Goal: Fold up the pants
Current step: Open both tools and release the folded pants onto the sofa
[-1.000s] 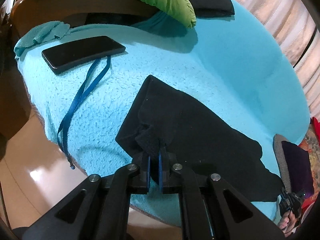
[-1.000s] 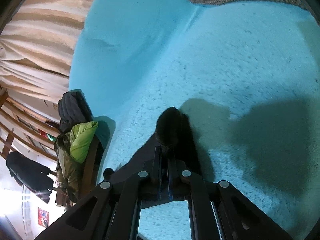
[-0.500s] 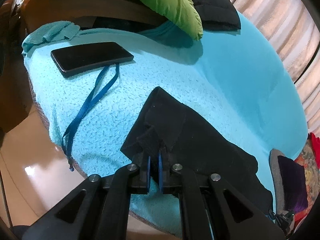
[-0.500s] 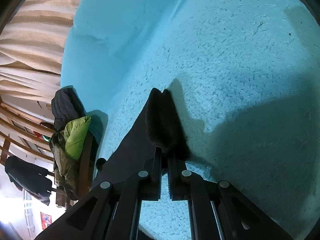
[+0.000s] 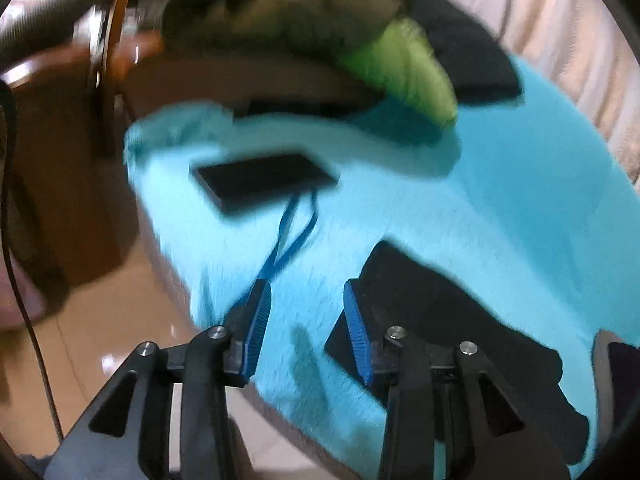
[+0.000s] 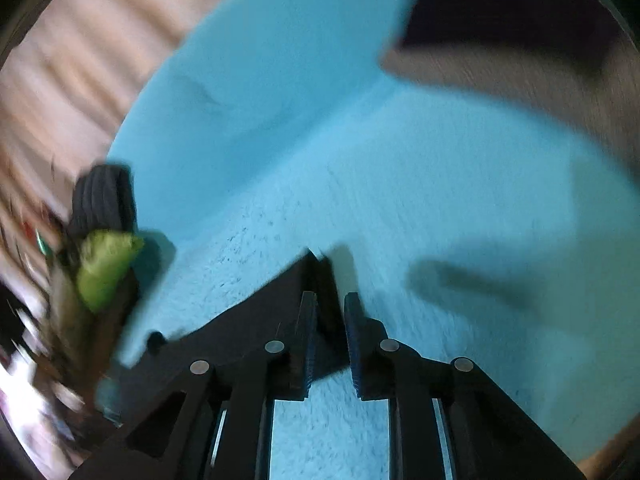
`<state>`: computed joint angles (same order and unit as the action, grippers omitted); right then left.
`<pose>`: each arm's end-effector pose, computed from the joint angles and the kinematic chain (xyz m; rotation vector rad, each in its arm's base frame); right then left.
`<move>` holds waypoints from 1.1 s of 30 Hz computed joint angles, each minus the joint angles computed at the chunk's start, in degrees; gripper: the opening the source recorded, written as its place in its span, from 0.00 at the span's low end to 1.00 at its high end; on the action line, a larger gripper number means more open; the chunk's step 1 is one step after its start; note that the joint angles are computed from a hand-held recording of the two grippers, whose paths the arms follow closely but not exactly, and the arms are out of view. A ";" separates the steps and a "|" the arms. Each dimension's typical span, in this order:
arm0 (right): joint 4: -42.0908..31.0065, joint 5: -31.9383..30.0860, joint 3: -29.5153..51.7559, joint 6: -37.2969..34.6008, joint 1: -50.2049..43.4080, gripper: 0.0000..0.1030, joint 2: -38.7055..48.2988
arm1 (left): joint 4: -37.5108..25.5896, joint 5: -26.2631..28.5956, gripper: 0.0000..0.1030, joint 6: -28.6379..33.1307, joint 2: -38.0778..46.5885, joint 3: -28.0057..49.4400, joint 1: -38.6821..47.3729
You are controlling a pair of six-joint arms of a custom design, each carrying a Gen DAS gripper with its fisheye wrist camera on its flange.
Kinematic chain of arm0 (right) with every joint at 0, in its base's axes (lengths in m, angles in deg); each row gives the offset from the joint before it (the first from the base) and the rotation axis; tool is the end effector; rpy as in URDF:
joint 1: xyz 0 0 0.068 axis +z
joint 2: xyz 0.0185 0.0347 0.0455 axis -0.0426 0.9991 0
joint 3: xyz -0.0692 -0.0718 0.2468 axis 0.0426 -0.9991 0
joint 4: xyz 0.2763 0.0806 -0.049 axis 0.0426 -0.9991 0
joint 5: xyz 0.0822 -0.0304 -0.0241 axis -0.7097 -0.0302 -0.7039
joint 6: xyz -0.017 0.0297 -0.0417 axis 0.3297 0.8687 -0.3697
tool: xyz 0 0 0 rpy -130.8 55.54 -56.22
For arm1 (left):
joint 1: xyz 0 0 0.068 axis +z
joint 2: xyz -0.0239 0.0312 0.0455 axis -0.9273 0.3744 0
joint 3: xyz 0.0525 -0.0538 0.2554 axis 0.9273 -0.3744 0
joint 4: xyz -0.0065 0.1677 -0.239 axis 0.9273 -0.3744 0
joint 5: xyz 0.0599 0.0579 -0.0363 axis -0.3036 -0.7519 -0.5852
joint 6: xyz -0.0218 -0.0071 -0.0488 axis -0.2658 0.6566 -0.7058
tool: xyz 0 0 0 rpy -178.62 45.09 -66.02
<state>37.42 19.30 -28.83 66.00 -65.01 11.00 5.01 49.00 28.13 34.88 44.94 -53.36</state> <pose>0.1341 -0.2095 0.0778 0.8300 2.0232 0.2046 0.4065 0.0940 0.0639 -0.2489 2.2118 -0.3152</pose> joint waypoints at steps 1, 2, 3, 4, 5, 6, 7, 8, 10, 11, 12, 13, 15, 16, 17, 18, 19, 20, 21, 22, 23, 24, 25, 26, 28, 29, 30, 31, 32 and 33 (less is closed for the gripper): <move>0.69 1.35 -1.10 -1.77 2.73 0.25 -1.95 | 3.34 1.35 0.33 1.55 -1.48 -2.40 -0.53; 1.13 2.93 -1.68 -4.07 6.45 0.28 -3.05 | 5.31 2.92 0.33 3.85 -2.54 -4.17 -1.38; 1.73 4.33 -1.88 -5.65 9.36 0.28 -3.24 | 5.60 4.81 0.33 7.08 -3.15 -5.21 -2.62; 2.83 6.83 -1.40 -7.69 13.69 0.28 -2.13 | 4.33 5.71 0.33 8.99 -3.01 -4.99 -3.52; 4.50 8.60 -0.75 -8.15 16.39 0.28 -0.35 | 0.88 6.16 0.33 11.45 -2.15 -3.66 -4.67; 5.45 9.71 0.27 -7.84 17.70 0.28 1.33 | -4.77 4.59 0.31 14.14 0.01 -0.69 -6.23; 7.24 11.56 1.92 -6.33 19.73 0.28 4.38 | -8.70 2.27 0.30 15.14 2.08 1.83 -7.34; 7.72 11.81 3.05 -5.77 20.39 0.28 6.06 | -8.56 0.97 0.30 15.31 3.27 2.33 -7.81; 8.44 13.64 6.26 -5.76 21.72 0.27 10.88 | -6.58 -1.73 0.30 16.41 2.20 0.93 -8.65; 8.81 17.14 7.75 -6.85 22.42 0.27 13.76 | -6.07 -1.68 0.30 16.48 2.27 0.64 -8.58; 7.89 19.91 8.94 -7.48 22.70 0.23 15.29 | -5.84 -1.41 0.30 16.45 2.26 0.45 -8.43; 6.56 22.63 10.51 -7.78 21.98 0.21 17.64 | -5.96 -1.30 0.30 16.55 2.28 0.47 -8.46; 6.28 17.25 10.82 -5.88 17.86 0.18 17.87 | -6.33 -0.79 0.31 16.40 2.50 0.84 -8.20; 4.99 19.10 11.36 -5.61 17.08 0.13 17.78 | -6.44 -0.72 0.32 16.24 2.65 1.03 -8.24; 4.85 19.36 11.47 -5.69 16.72 0.04 17.83 | -6.67 -0.65 0.33 16.01 2.70 1.21 -8.32; 4.31 18.84 11.76 -5.37 16.35 0.04 17.94 | -6.93 -0.47 0.35 15.87 2.74 1.42 -8.32; 3.25 20.12 11.85 -5.04 17.04 0.04 17.20 | -7.27 -0.29 0.37 15.82 3.12 2.04 -8.31; 2.69 22.04 11.62 -4.83 18.22 0.06 16.04 | -7.68 -0.36 0.37 15.19 3.29 2.72 -8.68; 2.83 23.43 10.90 -4.09 19.30 0.15 14.35 | -7.71 -0.13 0.37 14.60 2.94 2.61 -8.59; 3.66 24.44 9.53 -2.48 20.99 0.17 11.54 | -7.42 0.36 0.37 13.47 2.25 2.44 -8.37; 3.80 23.20 8.71 -1.73 22.40 0.18 9.32 | -6.89 0.63 0.37 12.82 1.89 2.52 -8.34; 3.00 21.19 8.53 -1.27 24.53 0.21 7.15 | -5.58 1.28 0.37 11.94 1.15 2.46 -8.45; 0.87 18.45 9.63 -1.46 28.00 0.23 5.68 | -5.26 2.38 0.37 11.45 0.59 3.17 -8.74; -1.23 16.31 11.03 -2.26 30.57 0.27 5.47 | -6.89 3.92 0.37 11.64 0.69 5.38 -9.29; -7.18 12.09 16.04 -6.42 37.36 0.27 7.51 | -13.25 6.40 0.37 12.96 3.68 12.98 -10.73; -10.56 11.74 19.35 -9.58 41.97 0.26 9.49 | -16.55 6.48 0.37 13.49 5.68 16.59 -11.31; -11.51 12.95 21.45 -11.66 45.56 0.25 10.98 | -21.06 5.70 0.37 14.35 8.52 21.31 -12.03; -12.30 14.69 23.94 -15.16 49.89 0.25 13.31 | -27.28 4.69 0.37 15.61 12.77 27.64 -12.77; -13.44 15.23 26.12 -16.97 51.94 0.22 15.31 | -31.85 3.94 0.37 16.32 16.33 32.26 -13.13; -14.32 15.43 27.86 -18.33 53.41 0.21 17.21 | -32.42 3.30 0.33 15.82 18.68 34.03 -13.10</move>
